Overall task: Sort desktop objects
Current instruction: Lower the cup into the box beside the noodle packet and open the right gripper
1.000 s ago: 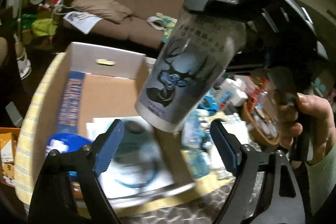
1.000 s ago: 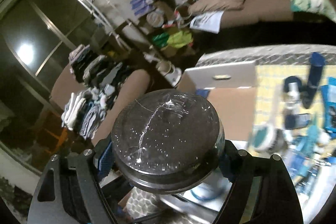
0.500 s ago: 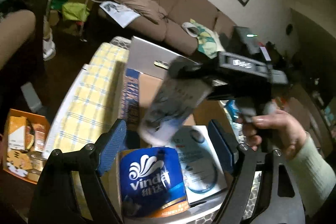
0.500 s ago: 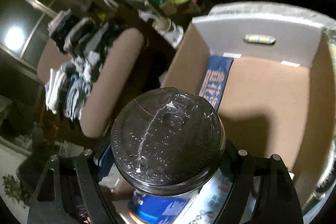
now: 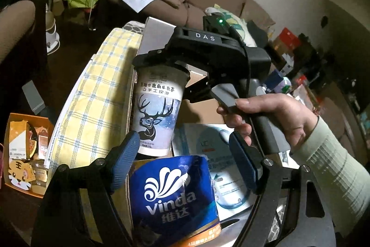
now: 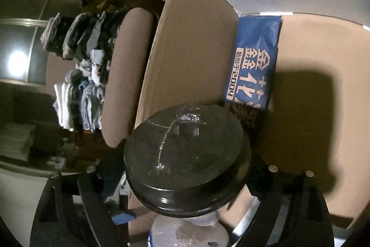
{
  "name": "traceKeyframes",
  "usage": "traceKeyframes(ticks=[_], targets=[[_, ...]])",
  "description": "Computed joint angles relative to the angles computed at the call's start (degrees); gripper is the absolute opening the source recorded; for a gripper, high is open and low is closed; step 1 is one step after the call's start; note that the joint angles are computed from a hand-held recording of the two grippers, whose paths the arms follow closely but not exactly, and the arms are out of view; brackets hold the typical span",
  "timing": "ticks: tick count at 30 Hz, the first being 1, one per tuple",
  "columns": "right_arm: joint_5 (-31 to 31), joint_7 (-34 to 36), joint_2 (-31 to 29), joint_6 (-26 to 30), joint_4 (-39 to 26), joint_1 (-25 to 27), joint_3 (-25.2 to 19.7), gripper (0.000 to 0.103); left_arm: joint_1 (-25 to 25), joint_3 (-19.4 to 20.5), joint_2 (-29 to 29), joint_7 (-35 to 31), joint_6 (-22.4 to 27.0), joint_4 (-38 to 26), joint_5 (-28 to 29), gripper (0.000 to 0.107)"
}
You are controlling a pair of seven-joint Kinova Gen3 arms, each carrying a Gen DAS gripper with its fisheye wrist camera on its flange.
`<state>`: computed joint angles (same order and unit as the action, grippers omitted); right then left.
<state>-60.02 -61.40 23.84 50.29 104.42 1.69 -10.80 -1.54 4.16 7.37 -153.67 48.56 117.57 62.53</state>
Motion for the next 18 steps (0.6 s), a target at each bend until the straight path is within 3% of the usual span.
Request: traceKeyframes(ticks=[5,9,18], targets=[[-1.57,0.47,0.06,0.95,1.0,0.95,-0.06,0.091,0.41,0.11,-0.27,1.3,-0.45,-0.1,-0.57,0.078],[-1.88,-0.23,-0.87,-1.65,2.6,0.09,0.74,0.087,-0.47,-0.36,-0.1,1.25,1.15,-0.11,0.17,0.078],[7.1,-7.89,0.6,-1.33,-0.56,-2.36,0.92,0.089,-2.21,-1.38,-0.19,0.69,3.51,0.34,2.55,0.079]])
